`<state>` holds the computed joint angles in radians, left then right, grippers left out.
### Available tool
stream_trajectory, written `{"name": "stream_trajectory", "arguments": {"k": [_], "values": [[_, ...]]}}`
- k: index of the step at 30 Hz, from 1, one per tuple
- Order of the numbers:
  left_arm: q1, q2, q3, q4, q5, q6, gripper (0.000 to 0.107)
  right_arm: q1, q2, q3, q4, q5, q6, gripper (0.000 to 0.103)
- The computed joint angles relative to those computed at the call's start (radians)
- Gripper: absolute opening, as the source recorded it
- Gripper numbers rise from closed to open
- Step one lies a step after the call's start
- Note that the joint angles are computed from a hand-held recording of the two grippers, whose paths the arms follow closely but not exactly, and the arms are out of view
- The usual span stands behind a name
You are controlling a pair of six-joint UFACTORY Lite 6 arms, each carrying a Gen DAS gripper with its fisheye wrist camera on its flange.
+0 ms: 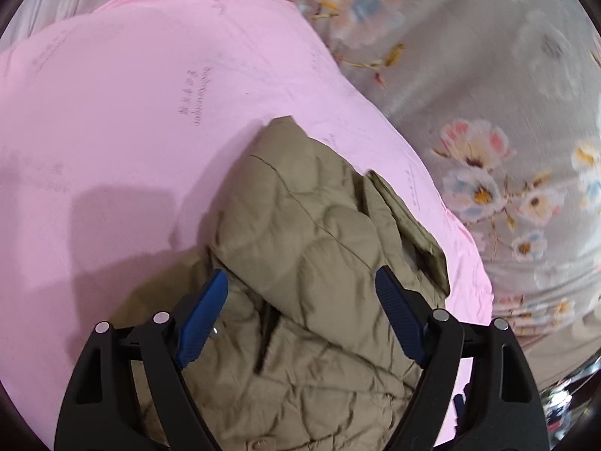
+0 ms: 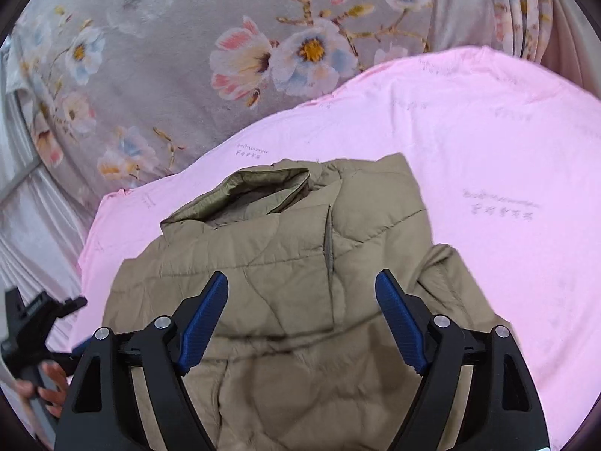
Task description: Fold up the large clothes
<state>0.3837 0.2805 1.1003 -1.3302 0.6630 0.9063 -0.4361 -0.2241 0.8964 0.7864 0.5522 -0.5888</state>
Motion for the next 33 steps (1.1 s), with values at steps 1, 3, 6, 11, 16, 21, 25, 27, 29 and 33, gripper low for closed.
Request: {"name": "stream_trajectory", "arguments": {"k": [1, 3, 6, 11, 16, 21, 25, 27, 29, 33], "values": [[0.013, 0.035, 0.031, 0.004, 0.027, -0.019, 0.078, 0.002, 0.046, 0.029, 0.006, 0.003, 0.007, 0.079], [0.03, 0.108, 0.086, 0.0, 0.081, -0.055, 0.076, 0.013, 0.143, 0.082, 0.007, 0.004, 0.043, 0.079], [0.034, 0.202, 0.158, -0.01, 0.128, -0.096, 0.065, 0.014, 0.266, 0.134, 0.068, 0.038, 0.025, 0.079], [0.023, 0.248, 0.256, 0.08, 0.116, -0.212, 0.023, 0.061, 0.352, 0.218, 0.042, 0.083, 0.019, 0.01], [0.044, 0.134, 0.23, 0.07, 0.148, -0.149, 0.003, 0.043, 0.157, 0.228, 0.134, 0.103, -0.095, 0.005], [-0.028, 0.006, 0.097, 0.166, -0.016, -0.086, 0.003, 0.14, 0.036, 0.095, -0.154, -0.051, 0.036, 0.005], [-0.095, 0.05, 0.046, 0.212, -0.162, -0.07, 0.003, 0.162, 0.098, -0.03, -0.229, -0.127, 0.088, 0.005], [-0.107, 0.056, 0.029, 0.174, -0.2, -0.007, 0.003, 0.156, 0.098, -0.082, -0.162, -0.154, 0.014, 0.006], [-0.128, 0.049, 0.01, 0.157, -0.247, 0.035, 0.003, 0.175, 0.095, -0.103, -0.188, -0.185, 0.027, 0.007], [-0.238, -0.01, -0.086, 0.044, -0.463, 0.205, 0.004, 0.201, 0.12, -0.108, -0.229, -0.218, 0.063, 0.008]]}}
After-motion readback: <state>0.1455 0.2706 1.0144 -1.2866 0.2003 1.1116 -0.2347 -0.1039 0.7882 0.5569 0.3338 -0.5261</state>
